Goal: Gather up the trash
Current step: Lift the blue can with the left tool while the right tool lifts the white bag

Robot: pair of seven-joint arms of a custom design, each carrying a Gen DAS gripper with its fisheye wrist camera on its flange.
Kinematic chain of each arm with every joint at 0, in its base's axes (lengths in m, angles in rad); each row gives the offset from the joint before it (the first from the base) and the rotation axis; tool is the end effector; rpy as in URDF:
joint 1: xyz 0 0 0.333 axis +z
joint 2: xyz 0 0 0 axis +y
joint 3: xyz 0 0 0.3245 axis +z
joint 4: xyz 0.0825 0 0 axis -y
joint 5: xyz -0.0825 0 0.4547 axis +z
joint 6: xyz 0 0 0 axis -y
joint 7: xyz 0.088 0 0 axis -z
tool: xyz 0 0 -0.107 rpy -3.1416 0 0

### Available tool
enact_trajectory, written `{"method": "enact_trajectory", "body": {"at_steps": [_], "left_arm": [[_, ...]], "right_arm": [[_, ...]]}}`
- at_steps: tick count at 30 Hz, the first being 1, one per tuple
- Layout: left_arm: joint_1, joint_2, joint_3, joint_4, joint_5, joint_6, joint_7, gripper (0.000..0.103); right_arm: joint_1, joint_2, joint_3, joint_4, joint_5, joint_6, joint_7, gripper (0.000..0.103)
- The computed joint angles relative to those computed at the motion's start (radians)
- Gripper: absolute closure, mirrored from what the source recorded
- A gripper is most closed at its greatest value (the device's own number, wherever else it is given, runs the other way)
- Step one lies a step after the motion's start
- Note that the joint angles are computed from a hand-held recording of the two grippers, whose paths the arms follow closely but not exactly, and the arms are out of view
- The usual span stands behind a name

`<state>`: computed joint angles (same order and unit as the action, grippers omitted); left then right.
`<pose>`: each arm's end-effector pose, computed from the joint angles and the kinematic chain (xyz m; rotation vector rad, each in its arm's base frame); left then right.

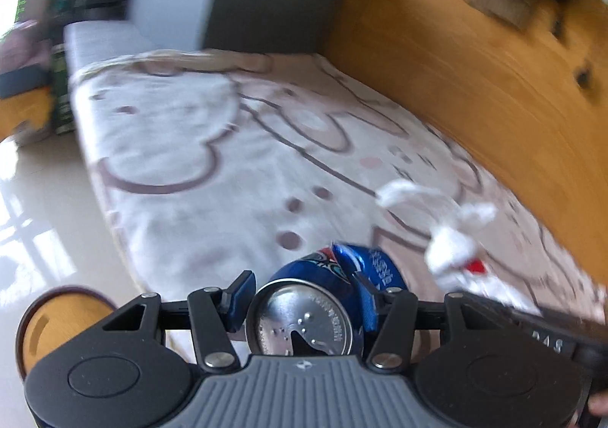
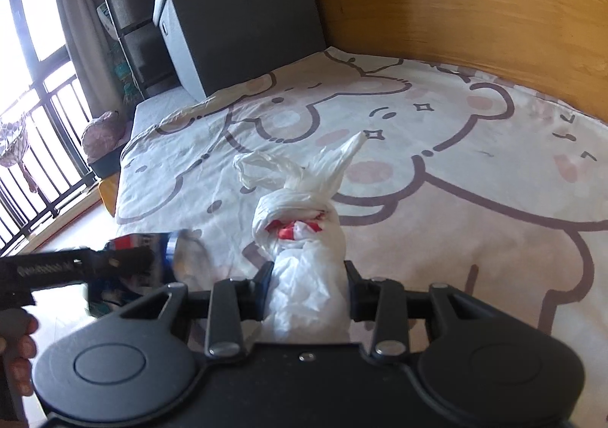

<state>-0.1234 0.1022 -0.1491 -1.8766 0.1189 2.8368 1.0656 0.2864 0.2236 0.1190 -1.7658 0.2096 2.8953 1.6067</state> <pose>0.6768 -0.1917 0.5398 -1.9293 1.6709 -1.0419 0.6868 0.2735 0.5245 -1.7312 1.4518 -0.4192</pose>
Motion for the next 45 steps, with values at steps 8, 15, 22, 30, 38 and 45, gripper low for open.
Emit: {"method": "enact_trajectory", "body": {"at_steps": [8, 15, 22, 30, 38, 45], "left_arm": [[0.070, 0.093, -0.104, 0.099, -0.378, -0.016, 0.542, 0.047], [0.020, 0.061, -0.035, 0.070, -0.305, -0.017, 0.397, 0.003], [0.018, -0.011, -0.017, 0.039, -0.269, -0.105, 0.230, 0.003], [-0.018, 0.033, -0.012, 0.141, -0.109, -0.217, 0.123, 0.003], [-0.069, 0.090, 0.002, 0.248, 0.135, -0.405, -0.018, 0.003], [-0.100, 0.143, 0.012, 0.321, 0.249, -0.490, -0.078, 0.003]], "right_arm": [[0.014, -0.017, -0.015, -0.022, -0.044, -0.012, 0.037, 0.065], [-0.002, 0.005, 0.002, -0.004, -0.011, -0.016, 0.009, 0.065], [-0.032, 0.000, 0.056, -0.021, 0.118, 0.014, -0.114, 0.065], [-0.056, -0.054, 0.120, -0.079, 0.401, -0.013, -0.384, 0.065], [-0.005, -0.100, 0.061, -0.136, 0.500, 0.017, -0.427, 0.065], [-0.012, -0.112, 0.036, -0.158, 0.505, 0.050, -0.404, 0.065]]}}
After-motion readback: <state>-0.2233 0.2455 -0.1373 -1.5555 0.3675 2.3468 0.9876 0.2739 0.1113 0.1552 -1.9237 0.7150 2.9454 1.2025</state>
